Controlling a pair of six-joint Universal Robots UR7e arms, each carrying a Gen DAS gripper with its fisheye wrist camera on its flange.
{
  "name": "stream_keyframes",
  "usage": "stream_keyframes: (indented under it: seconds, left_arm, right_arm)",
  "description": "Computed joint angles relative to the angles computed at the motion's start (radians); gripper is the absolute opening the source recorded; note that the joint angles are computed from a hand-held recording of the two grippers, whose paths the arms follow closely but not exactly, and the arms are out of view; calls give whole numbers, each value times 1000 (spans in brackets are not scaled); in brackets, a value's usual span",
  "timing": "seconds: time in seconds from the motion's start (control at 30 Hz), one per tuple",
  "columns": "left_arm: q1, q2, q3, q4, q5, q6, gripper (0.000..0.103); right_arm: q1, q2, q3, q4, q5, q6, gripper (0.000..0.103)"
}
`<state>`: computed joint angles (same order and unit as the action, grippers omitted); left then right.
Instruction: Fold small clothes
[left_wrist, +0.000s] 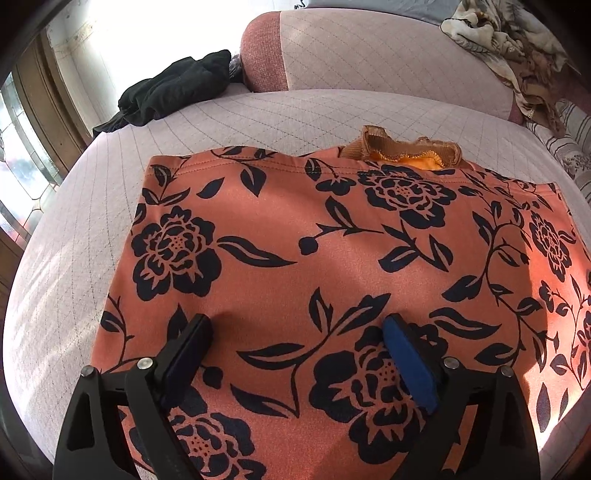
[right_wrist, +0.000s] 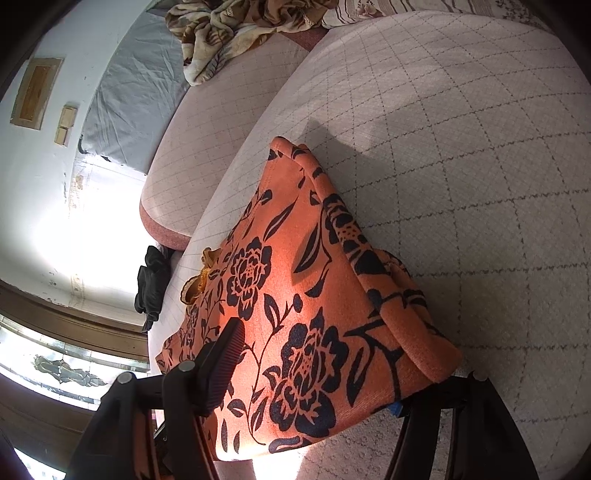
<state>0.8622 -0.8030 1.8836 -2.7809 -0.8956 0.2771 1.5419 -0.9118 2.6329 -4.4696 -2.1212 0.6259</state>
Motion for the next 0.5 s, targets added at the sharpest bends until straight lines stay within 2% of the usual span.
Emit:
stream_keyframes:
  seconds: [0.23,0.4,0.5]
  left_arm:
    - [5,3,-5,6,-9,-5,95]
    - [4,-13,-6,24,-19,-25,94]
    - [-4,-23,37,-79,-26,15,94]
  right_arm:
    - [-14,-10,3,13,9,17,68]
    - [10,-35,-9,71,-31,10,67]
    - [1,-33,-7,71,-22,13,68]
